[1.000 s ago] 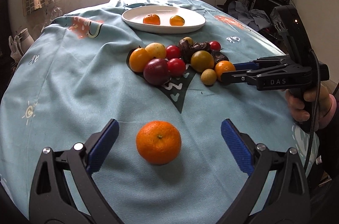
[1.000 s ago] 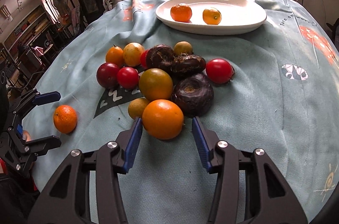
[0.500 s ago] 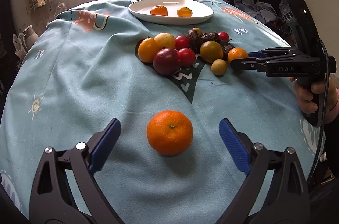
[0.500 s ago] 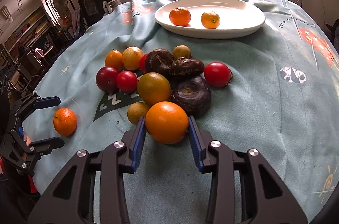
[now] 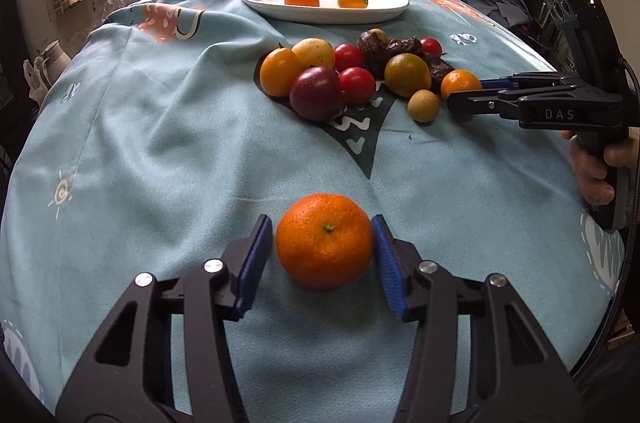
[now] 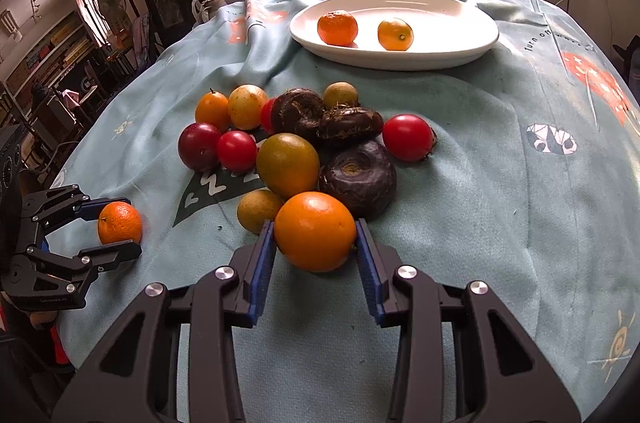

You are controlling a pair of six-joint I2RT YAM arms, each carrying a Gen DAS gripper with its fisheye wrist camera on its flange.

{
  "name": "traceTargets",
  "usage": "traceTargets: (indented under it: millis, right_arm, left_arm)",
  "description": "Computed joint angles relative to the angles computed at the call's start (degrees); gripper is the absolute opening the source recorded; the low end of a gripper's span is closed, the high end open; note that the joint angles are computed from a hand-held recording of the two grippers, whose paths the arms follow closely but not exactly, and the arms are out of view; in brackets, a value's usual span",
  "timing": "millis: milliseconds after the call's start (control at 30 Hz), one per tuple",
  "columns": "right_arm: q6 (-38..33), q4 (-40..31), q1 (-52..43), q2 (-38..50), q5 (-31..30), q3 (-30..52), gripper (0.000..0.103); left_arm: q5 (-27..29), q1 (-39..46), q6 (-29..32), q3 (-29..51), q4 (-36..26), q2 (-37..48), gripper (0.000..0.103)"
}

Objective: Organize fruits
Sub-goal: 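Grasp a mandarin with the left tool while the right tool grasps an orange, then carry both fruits onto the white plate and open both tools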

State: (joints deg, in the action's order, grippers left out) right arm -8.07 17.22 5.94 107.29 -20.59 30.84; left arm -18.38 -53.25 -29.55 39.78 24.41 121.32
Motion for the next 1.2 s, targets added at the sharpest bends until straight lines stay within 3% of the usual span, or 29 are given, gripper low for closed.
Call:
traceTargets:
  millis: [433,567,700,833,900,1000,1200]
  right_arm:
    - [-0.36,0.23,-0.28,-0.54,-0.75,-0.46,0.040]
    - [-0.03,0.39,-2.04,-2.20,-5.40,-1.50,0.040]
    - [3.44,6.21,-4.24,-4.89,-8.32,-3.78,0.040]
    - [6.71,2.56,-5.53,-2.39,-7.91,3.96,0.040]
    - [8.75,4.60,-5.51,0.02,-3.55,7.64,0.040]
    - [10.76,5.84,-5.61,5.73,1.04,14.98,0.040]
    - [11.36,0.02,-6.42,16.72,3.17,30.32,0.040]
  left_arm:
    - [1.59,0.82,1.28,-0.52,0.91,-0.99,0.044]
    - [4.46,3.16,3.31,-0.23,0.86,-3.30,0.045]
    - [8.73,6.95,5.56,3.71,-1.44,-4.62,0.045]
    - [10.12,11.28,8.19,14.33,-7.19,-2.27,0.045]
    - [10.55,13.32,8.83,21.63,-10.70,0.42,0.045]
    - [10.44,15.95,9.79,34.34,-16.75,6.05,0.045]
    - [10.60,20.54,9.36,64.16,-32.96,22.06,0.045]
